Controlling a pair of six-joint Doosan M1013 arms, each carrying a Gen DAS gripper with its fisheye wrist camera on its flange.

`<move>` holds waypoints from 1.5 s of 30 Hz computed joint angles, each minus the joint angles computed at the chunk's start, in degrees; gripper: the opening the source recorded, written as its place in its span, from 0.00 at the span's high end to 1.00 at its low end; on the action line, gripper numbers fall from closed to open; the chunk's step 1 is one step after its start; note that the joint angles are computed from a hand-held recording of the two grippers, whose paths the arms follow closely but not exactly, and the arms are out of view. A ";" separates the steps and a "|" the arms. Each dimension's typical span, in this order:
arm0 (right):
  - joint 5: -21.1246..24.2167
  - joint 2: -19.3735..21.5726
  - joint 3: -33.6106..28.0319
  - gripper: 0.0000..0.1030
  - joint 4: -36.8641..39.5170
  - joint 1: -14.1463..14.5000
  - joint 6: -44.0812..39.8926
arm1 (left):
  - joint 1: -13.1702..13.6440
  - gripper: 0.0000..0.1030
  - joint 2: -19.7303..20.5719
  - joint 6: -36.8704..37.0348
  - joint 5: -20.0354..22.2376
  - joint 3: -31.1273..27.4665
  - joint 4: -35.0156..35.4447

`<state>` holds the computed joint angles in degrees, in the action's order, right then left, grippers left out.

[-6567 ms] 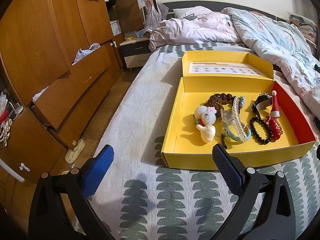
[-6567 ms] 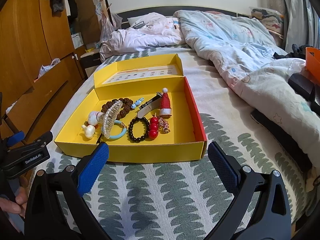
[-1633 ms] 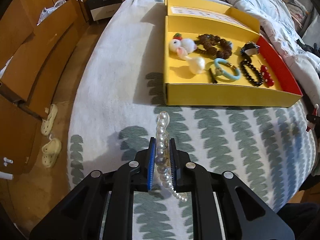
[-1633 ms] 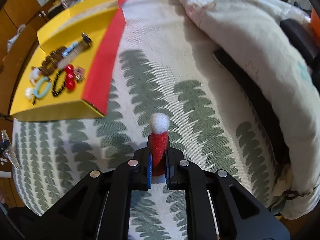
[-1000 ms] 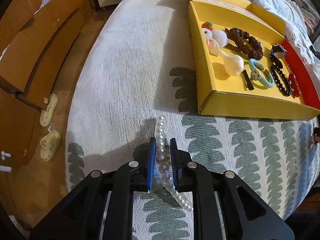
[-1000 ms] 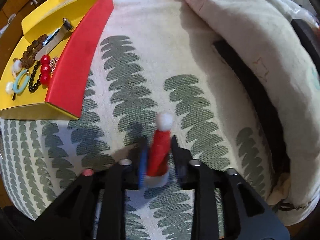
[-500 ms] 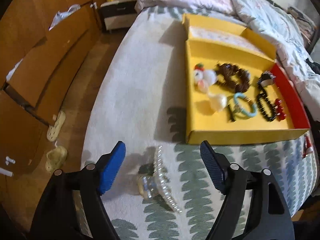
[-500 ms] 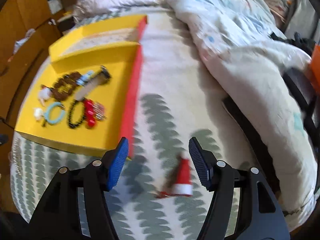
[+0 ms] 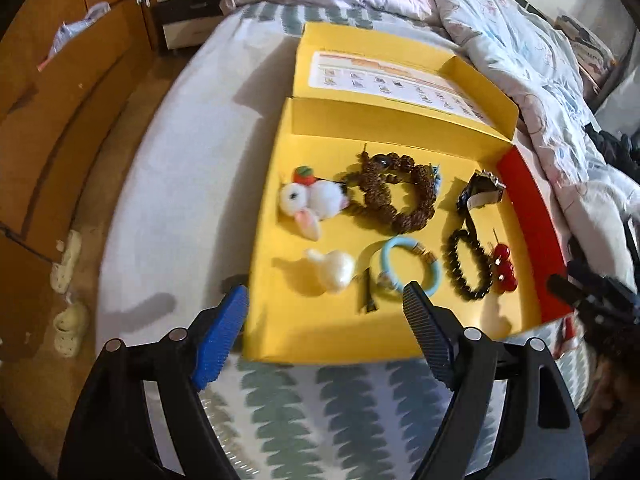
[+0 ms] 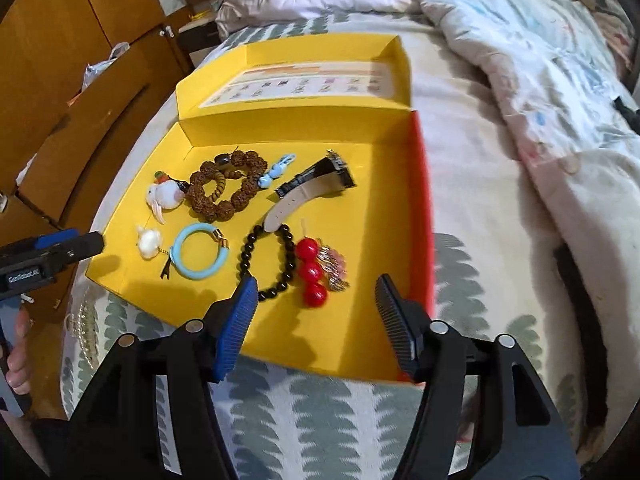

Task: Organize jewelry
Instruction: 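Move both open grippers back over the items in the box, then grasp the stack of red beads with the right gripper while the left gripper grasps the white garlic ornament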

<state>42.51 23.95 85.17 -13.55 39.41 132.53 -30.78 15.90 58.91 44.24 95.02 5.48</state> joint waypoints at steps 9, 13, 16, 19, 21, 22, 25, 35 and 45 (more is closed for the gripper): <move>3.30 3.07 -3.14 0.46 3.82 -1.35 -4.76 | -0.02 0.24 5.85 3.41 7.31 -4.88 -4.68; 5.02 4.31 -4.10 0.56 5.39 -1.73 -6.74 | 0.32 0.24 7.06 3.21 8.43 -5.72 -4.60; 5.82 5.06 -4.73 0.59 6.02 -1.82 -7.59 | 1.09 0.24 7.50 3.82 8.39 -5.84 -6.70; 6.40 5.69 -5.41 0.60 6.65 -1.93 -8.23 | 0.97 0.24 7.47 3.27 8.00 -5.72 -5.95; 7.22 6.20 -6.06 0.65 6.61 -1.86 -8.35 | 0.97 0.24 7.43 3.40 7.85 -5.61 -6.43; 7.37 6.39 -6.30 0.67 7.04 -1.87 -8.80 | 0.96 0.24 7.37 3.38 7.76 -5.56 -6.52; 8.07 6.71 -6.96 0.71 6.05 -1.57 -8.63 | 1.63 0.24 7.07 3.75 7.35 -5.39 -8.50; 8.76 6.81 -7.51 0.72 4.69 -0.85 -9.43 | 1.52 0.24 7.05 3.26 7.85 -5.32 -8.22; 10.87 7.71 -8.65 0.76 0.76 0.04 -8.94 | 2.03 0.51 6.57 6.42 5.86 -4.51 -12.94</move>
